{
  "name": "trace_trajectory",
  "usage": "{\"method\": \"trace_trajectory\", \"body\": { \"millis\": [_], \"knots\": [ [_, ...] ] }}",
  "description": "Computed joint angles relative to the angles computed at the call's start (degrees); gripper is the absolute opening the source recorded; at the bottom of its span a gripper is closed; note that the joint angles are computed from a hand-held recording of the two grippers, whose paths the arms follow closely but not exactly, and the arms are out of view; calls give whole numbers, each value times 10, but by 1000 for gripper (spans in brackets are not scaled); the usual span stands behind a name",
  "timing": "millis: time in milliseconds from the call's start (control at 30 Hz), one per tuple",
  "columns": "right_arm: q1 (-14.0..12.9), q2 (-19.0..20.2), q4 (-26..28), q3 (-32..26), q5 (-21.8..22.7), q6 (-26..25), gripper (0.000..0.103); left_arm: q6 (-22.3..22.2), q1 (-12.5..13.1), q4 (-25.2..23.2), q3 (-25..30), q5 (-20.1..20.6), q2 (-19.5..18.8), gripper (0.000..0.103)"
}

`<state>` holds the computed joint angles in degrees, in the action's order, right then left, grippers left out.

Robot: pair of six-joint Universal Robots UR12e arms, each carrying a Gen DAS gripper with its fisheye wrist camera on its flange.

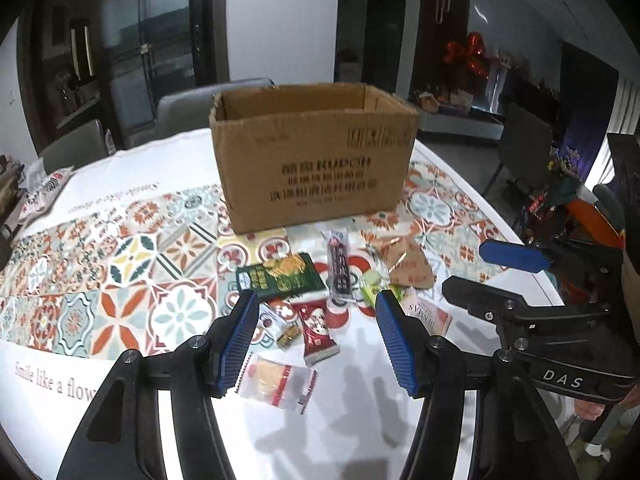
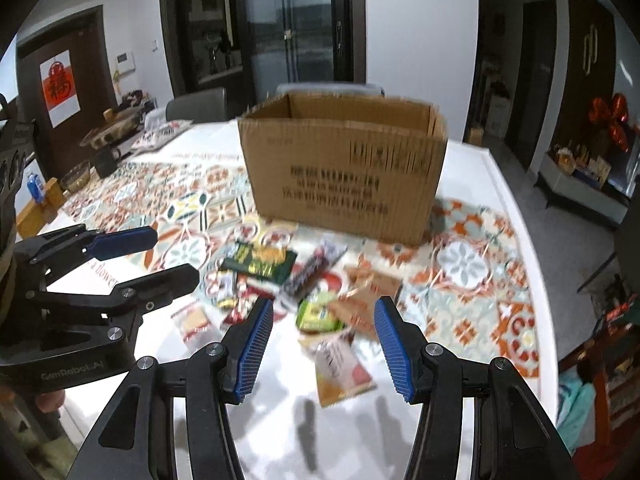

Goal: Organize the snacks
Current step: 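Grasp the red-and-white packet with the left tool while the right tool grasps the DENMAS packet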

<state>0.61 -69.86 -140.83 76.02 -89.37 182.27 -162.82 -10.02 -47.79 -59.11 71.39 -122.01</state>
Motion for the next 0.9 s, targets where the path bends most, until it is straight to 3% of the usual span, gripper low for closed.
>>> {"method": "trace_trajectory", "body": {
  "millis": [400,567,900],
  "knots": [
    [-10,23,99,-21,27,20,54,14,-3,-89,45,-2,-38,46],
    [-11,34,123,-30,25,28,54,10,-5,-122,70,2,-58,37],
    [-12,45,139,-40,15,37,53,26,-11,-153,102,17,-84,34]
  ]
}}
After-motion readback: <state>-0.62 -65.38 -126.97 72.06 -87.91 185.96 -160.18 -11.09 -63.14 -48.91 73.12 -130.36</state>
